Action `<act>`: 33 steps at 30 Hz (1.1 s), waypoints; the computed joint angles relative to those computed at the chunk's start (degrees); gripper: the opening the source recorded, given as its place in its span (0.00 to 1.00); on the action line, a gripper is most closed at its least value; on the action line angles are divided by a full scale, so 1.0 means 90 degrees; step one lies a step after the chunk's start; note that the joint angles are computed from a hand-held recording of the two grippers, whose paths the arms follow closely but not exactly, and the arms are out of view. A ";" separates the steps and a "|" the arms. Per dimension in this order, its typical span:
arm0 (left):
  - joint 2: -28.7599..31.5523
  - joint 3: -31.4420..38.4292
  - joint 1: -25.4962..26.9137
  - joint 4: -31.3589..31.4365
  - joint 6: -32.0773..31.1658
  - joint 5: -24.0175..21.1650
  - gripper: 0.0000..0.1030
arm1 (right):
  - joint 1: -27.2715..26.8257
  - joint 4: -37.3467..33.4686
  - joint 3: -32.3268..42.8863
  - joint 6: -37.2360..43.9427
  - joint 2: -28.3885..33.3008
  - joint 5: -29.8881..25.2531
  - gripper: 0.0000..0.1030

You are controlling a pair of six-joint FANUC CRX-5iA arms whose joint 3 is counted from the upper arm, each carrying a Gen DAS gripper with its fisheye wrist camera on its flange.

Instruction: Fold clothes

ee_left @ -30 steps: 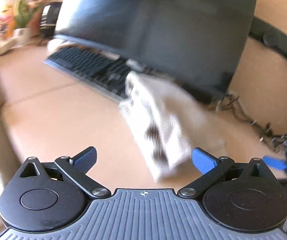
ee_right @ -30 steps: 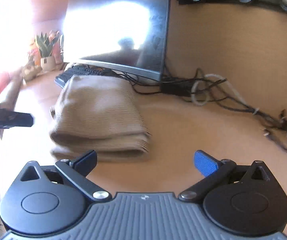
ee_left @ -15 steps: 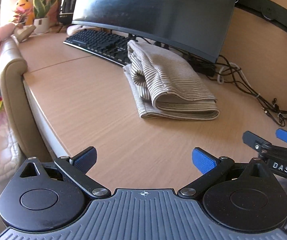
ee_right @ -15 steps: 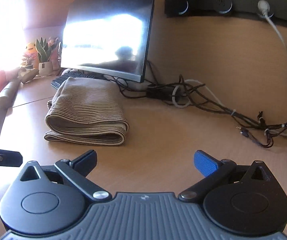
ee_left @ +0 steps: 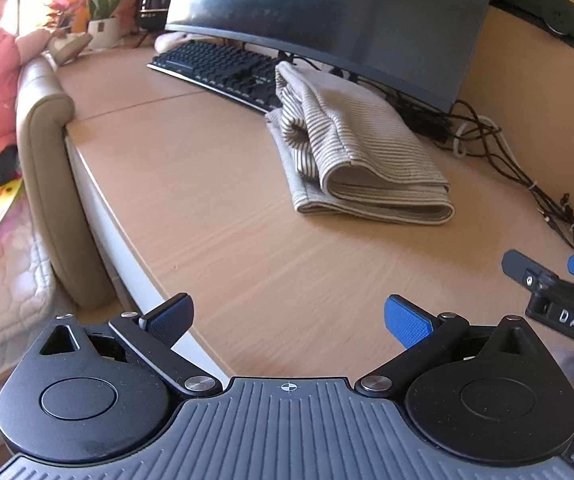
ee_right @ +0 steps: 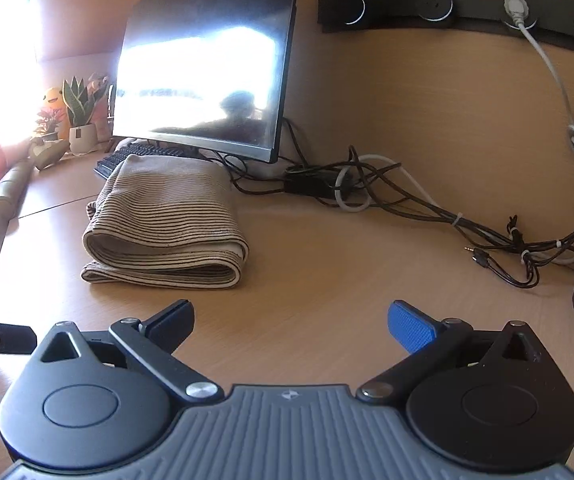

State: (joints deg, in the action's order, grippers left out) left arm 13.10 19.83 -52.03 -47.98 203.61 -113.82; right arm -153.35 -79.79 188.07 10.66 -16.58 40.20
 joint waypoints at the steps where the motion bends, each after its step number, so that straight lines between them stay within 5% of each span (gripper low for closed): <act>1: 0.0002 0.0013 -0.0032 -0.0069 -0.0028 -0.0040 1.00 | 0.0031 -0.0076 0.0044 0.0099 0.0022 -0.0040 1.00; 16: -0.0136 -0.0157 0.0069 -0.0001 -0.0049 0.0124 1.00 | 0.0152 -0.0833 0.0377 0.1076 0.0197 -0.0052 1.00; 26: 0.0145 0.0227 -0.0097 -0.0463 -0.0529 -0.0218 1.00 | 0.0293 -0.1395 0.0529 0.1696 0.0238 -0.0060 1.00; 33: 0.0110 0.0178 -0.0028 -0.0362 -0.0591 -0.0293 1.00 | 0.0211 -0.1060 0.0386 0.1324 0.0165 0.0009 1.00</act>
State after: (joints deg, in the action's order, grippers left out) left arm 14.10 21.43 -52.28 -51.24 198.29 -116.45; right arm -151.45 -89.33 191.55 22.58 -15.10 40.28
